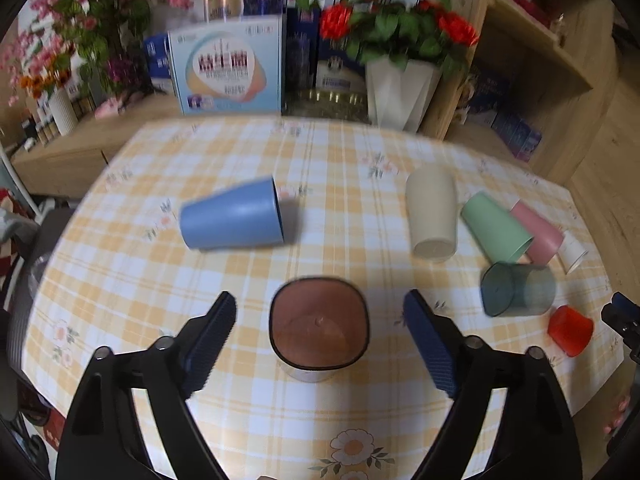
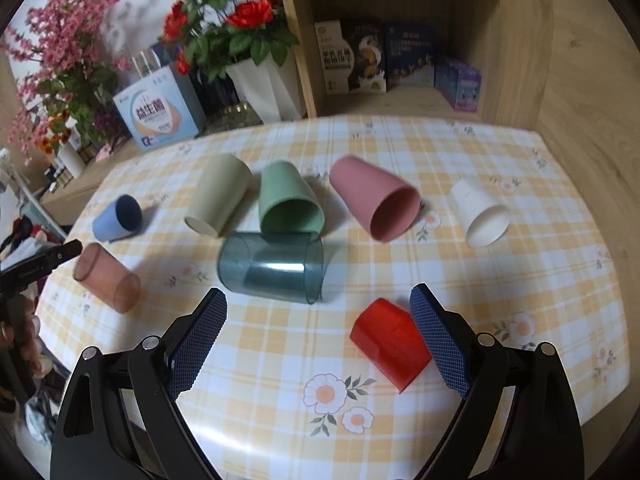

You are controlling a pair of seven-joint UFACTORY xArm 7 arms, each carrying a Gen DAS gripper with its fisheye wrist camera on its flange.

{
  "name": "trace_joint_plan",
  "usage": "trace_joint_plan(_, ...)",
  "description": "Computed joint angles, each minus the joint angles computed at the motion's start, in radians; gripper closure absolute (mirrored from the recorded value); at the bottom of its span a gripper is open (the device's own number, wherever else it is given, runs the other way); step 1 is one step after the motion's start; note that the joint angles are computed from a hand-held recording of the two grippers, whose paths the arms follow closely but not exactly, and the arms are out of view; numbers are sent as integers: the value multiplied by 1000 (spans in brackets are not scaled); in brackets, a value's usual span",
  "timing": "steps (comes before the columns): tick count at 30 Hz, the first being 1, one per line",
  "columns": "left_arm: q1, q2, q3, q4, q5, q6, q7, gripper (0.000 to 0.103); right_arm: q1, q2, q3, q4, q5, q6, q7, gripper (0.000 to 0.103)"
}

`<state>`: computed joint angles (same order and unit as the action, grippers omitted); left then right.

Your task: Flip cup upside down

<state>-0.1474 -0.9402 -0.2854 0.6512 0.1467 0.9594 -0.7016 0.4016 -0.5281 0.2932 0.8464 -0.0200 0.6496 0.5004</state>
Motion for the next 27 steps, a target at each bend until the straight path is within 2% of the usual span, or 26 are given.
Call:
trace_joint_plan(4,8,-52,-33,61,31,32,2,13,-14,-69,20,19,-26,13,23,13)
trace_joint_plan(6,18,-79,-57,92,46,47,-6,8,-25,-96,30,31,-38,22,33,13)
trace_joint_plan(14,68,-165,-166,216,84,137,-35,6,-58,-222,54,50,-56,60,72,13)
trace_joint_plan(27,81,-208,-209,280,36,207,-40,6,-69,-308,73,77,-37,134,32,13)
